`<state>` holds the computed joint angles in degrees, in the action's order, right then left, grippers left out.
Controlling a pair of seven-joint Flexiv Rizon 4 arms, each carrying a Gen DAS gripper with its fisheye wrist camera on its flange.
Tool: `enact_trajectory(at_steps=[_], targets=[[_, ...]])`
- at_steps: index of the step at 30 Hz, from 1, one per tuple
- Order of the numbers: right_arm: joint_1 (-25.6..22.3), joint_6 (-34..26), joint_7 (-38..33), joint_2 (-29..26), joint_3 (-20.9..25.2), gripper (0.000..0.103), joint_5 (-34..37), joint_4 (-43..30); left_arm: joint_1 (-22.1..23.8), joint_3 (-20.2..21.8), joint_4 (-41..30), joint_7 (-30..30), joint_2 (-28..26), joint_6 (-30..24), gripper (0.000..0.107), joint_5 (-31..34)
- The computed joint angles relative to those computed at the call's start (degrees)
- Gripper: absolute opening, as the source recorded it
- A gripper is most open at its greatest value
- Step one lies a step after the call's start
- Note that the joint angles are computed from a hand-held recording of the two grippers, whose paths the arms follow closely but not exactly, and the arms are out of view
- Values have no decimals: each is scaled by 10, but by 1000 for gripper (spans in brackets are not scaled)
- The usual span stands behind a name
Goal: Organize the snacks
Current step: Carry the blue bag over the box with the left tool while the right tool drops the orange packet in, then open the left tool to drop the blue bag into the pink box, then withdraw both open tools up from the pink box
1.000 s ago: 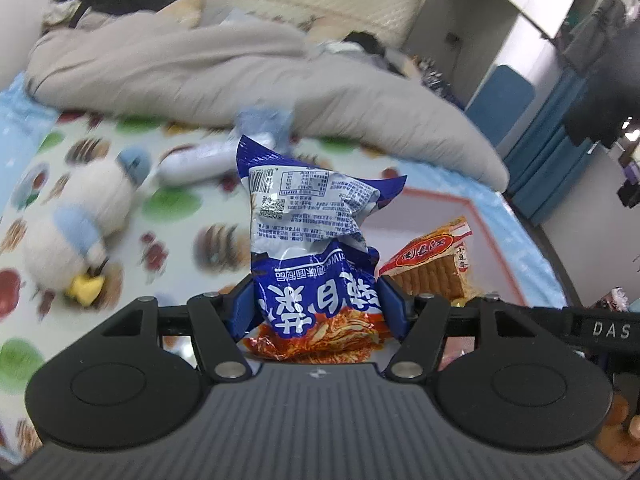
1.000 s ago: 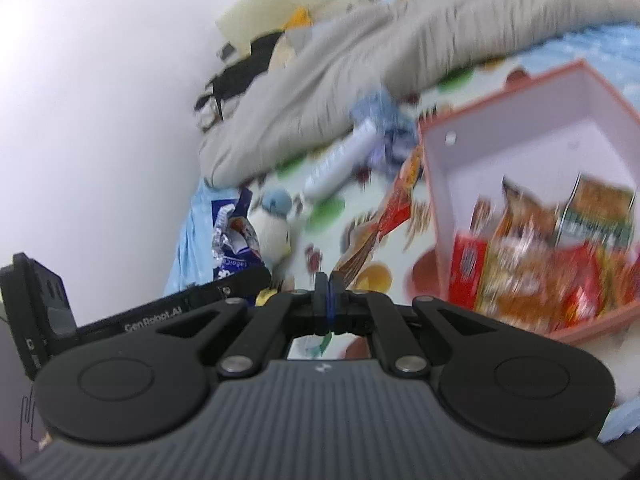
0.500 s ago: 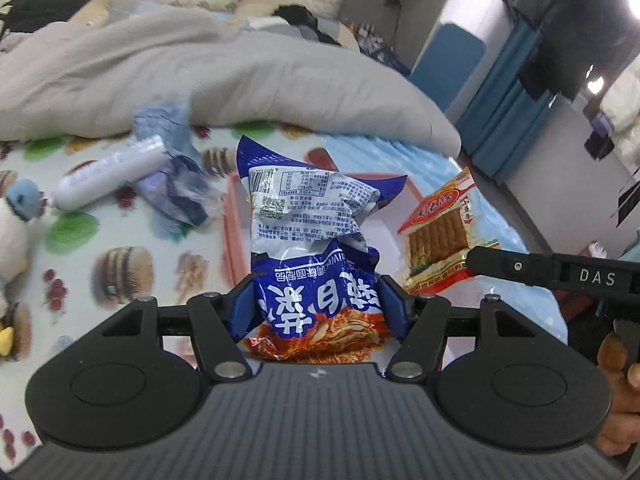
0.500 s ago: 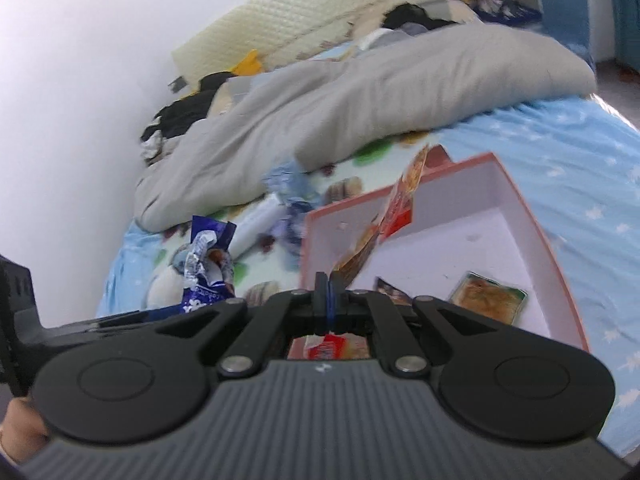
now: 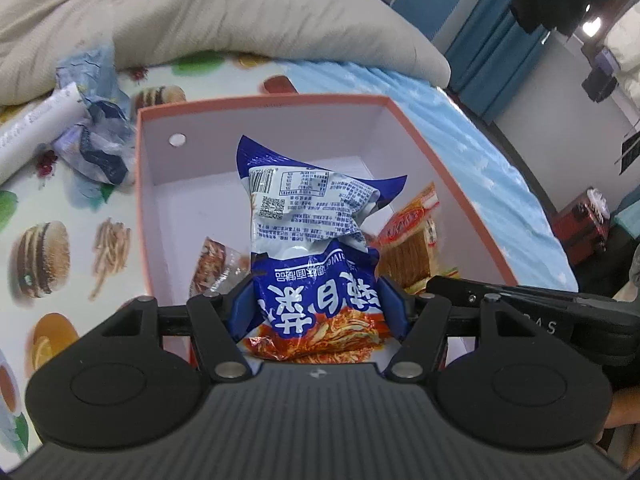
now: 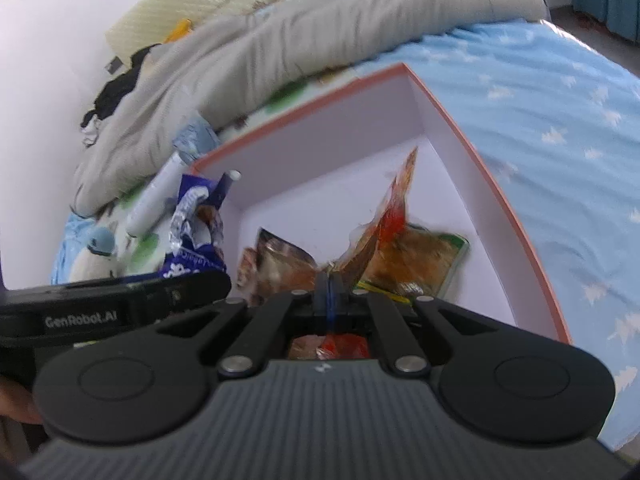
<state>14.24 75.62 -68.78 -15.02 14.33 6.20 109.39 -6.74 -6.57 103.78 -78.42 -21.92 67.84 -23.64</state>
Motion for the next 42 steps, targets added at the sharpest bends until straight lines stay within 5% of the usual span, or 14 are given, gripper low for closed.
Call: enact_trajectory(at_steps=[4,6,10,18,30,34,42], targets=[[14,-5,31,10,-24,7,-44,13,-6,6,-10,-8,-6,-6,76,14],[24,-9,59,15,-39,9,-74,20,-4,4,-7,-2,-1,2,90,16],[30,10,111,36,-53,59,-115,46,1,1,12,6,27,20,93,6],[23,42,148,104,-44,58,-154,80,-1,12,59,12,118,39,93,-28],[-23,65,278,249,-5,58,-317,142,-28,57,128,-46,278,48,97,51],[-52,77,328,287,24,58,-360,169,-10,54,150,-101,326,44,99,129],[-91,85,404,355,68,58,-398,235,-35,78,226,-82,413,21,100,119]])
